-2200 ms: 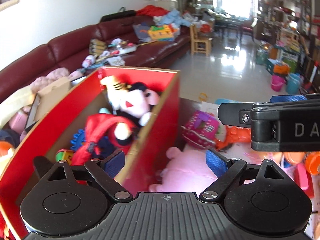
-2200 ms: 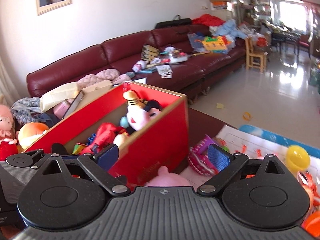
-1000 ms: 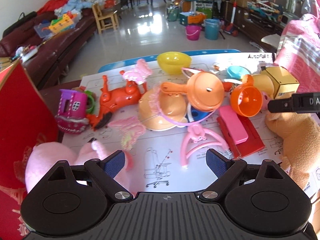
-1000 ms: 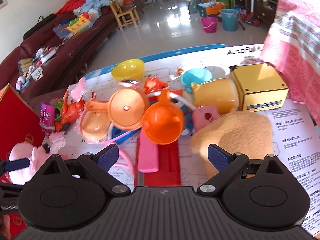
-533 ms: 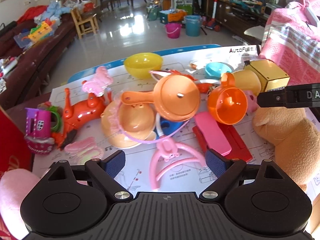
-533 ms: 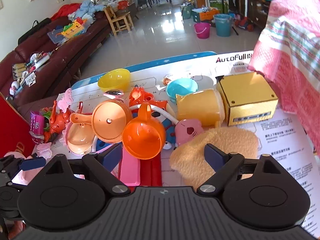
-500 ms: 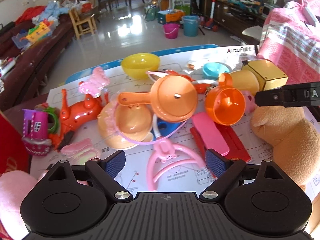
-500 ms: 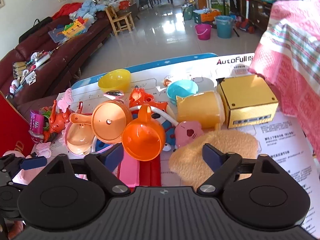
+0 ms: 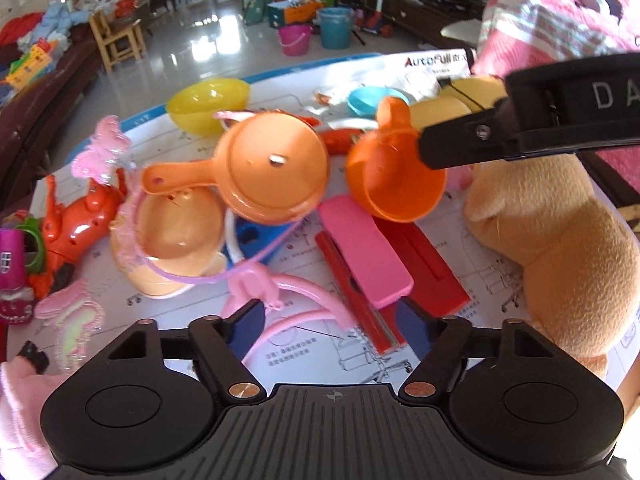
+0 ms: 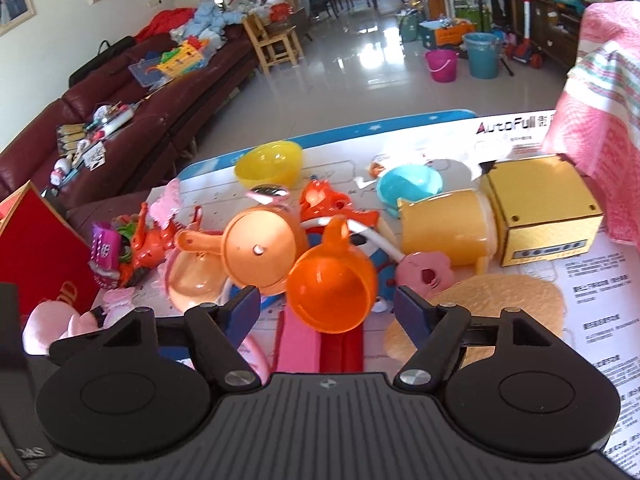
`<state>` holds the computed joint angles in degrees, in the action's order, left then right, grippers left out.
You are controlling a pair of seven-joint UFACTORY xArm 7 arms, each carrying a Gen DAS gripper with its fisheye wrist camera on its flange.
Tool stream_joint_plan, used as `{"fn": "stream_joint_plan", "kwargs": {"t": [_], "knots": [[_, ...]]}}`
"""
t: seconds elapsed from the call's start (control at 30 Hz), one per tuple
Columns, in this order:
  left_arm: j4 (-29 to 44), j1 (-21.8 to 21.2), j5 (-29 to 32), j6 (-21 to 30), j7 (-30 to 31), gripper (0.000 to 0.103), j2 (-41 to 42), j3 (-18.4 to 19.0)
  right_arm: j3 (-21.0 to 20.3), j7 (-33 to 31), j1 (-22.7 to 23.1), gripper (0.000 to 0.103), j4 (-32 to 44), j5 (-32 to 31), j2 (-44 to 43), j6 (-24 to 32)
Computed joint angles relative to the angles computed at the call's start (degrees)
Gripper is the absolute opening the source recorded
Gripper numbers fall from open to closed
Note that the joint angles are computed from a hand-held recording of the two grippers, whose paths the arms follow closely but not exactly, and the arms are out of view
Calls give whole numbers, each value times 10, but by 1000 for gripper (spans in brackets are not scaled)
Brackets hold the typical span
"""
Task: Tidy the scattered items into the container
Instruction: 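Lower the right gripper onto the pink toy phone beside the red case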
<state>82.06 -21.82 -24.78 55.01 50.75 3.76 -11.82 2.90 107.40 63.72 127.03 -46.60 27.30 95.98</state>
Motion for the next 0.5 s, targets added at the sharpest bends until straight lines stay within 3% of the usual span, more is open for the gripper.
{"fn": "stream_joint_plan", "kwargs": {"t": [0.13, 0.3, 0.33, 0.4, 0.5], "knots": [[-6, -6, 14, 6, -6, 62, 6, -4, 7, 6, -10, 72, -15, 18, 1, -34], [-19, -8, 14, -12, 7, 58, 6, -7, 22, 45, -38, 67, -78, 55, -20, -102], [-21, -7, 11, -11, 16, 47, 5, -6, 25, 49, -44, 66, -84, 64, -20, -109], [-17, -4, 0, 3, 24, 36, 8, -4, 29, 54, -57, 62, -96, 82, -22, -121], [-4, 3, -12, 26, 20, 34, 18, -1, 32, 45, -74, 56, -106, 97, -20, -133]]}}
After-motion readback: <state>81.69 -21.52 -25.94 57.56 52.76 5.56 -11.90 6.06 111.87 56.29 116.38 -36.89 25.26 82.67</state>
